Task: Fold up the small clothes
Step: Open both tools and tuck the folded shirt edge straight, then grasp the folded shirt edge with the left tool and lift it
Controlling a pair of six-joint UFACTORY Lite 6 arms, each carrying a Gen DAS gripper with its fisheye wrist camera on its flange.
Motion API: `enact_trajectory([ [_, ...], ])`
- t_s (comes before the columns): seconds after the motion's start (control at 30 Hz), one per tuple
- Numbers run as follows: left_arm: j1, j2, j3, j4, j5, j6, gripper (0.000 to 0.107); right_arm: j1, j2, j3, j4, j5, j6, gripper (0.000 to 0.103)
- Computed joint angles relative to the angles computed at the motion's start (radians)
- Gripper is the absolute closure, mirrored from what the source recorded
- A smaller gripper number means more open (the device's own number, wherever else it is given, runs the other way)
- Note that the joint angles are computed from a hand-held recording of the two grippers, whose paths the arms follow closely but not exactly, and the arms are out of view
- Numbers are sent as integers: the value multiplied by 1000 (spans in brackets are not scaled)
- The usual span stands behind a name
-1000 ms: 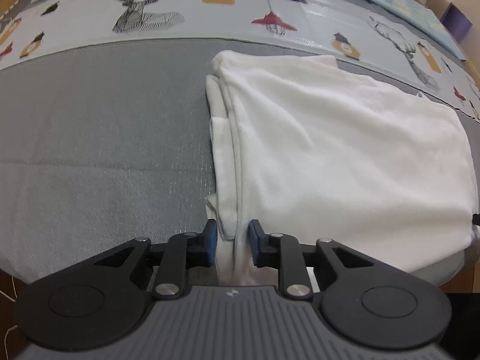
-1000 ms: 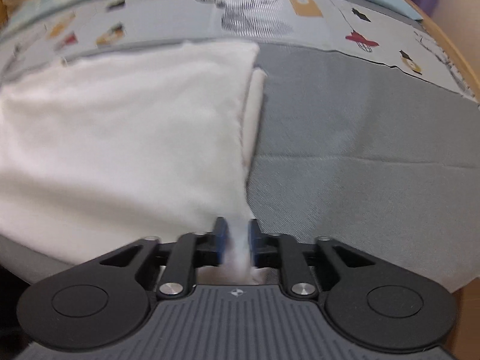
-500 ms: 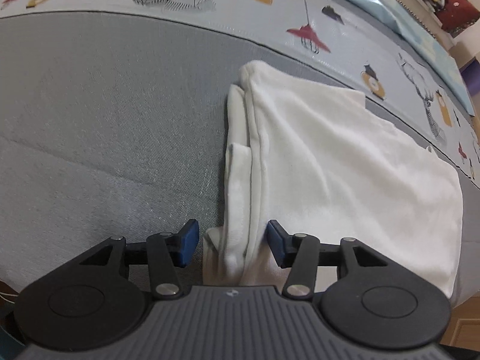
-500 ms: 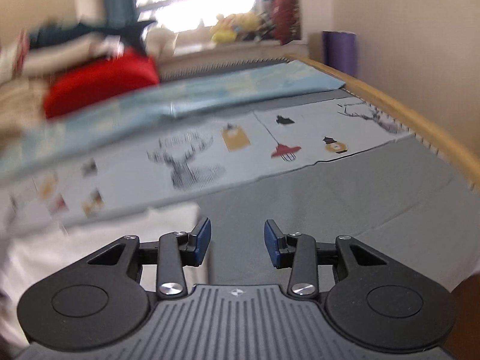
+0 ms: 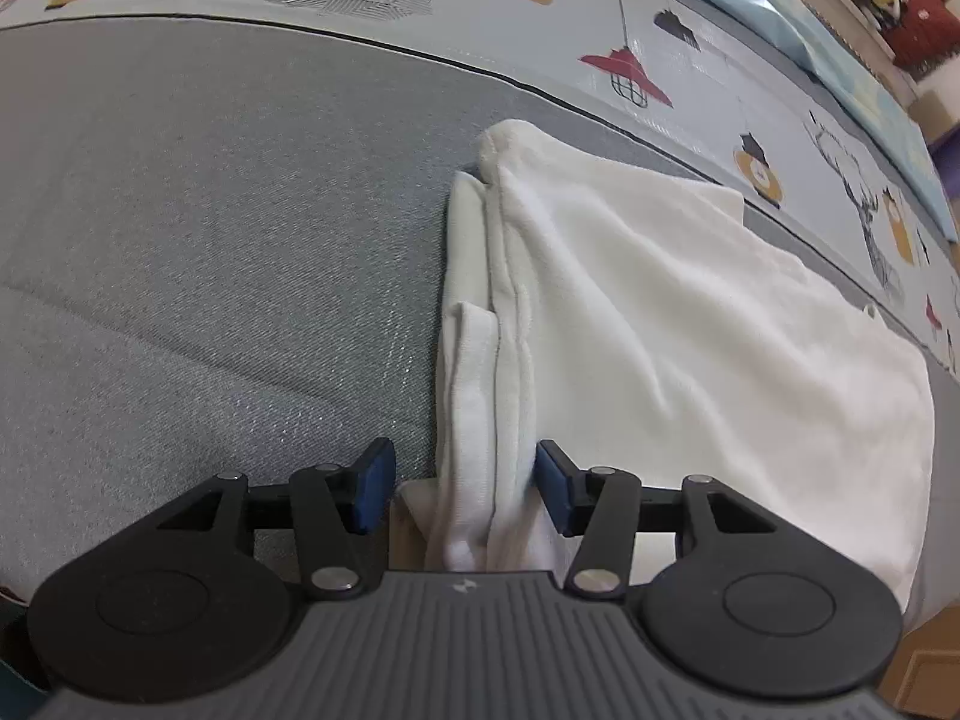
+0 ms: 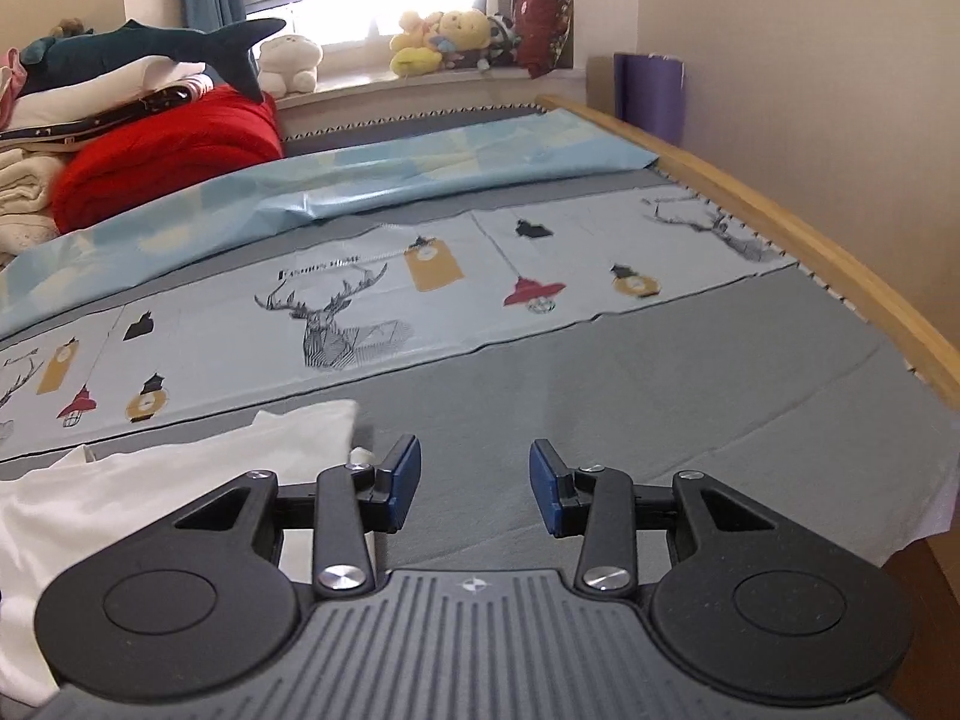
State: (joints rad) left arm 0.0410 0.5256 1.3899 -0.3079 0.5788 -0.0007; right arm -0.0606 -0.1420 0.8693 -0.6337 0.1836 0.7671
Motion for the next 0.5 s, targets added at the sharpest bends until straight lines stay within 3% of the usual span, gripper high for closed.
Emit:
enact_trajectory([
  [0.13, -25, 7, 4, 17, -14, 27, 54, 17, -64, -38, 9, 9, 53, 61],
  [0.27, -20, 8, -2, -74, -20, 125, 86, 39, -132, -86, -79, -13, 208, 60],
  [0.5, 17, -55, -64, -171, -46, 221, 93, 56, -86, -50, -127, 18, 275, 60],
])
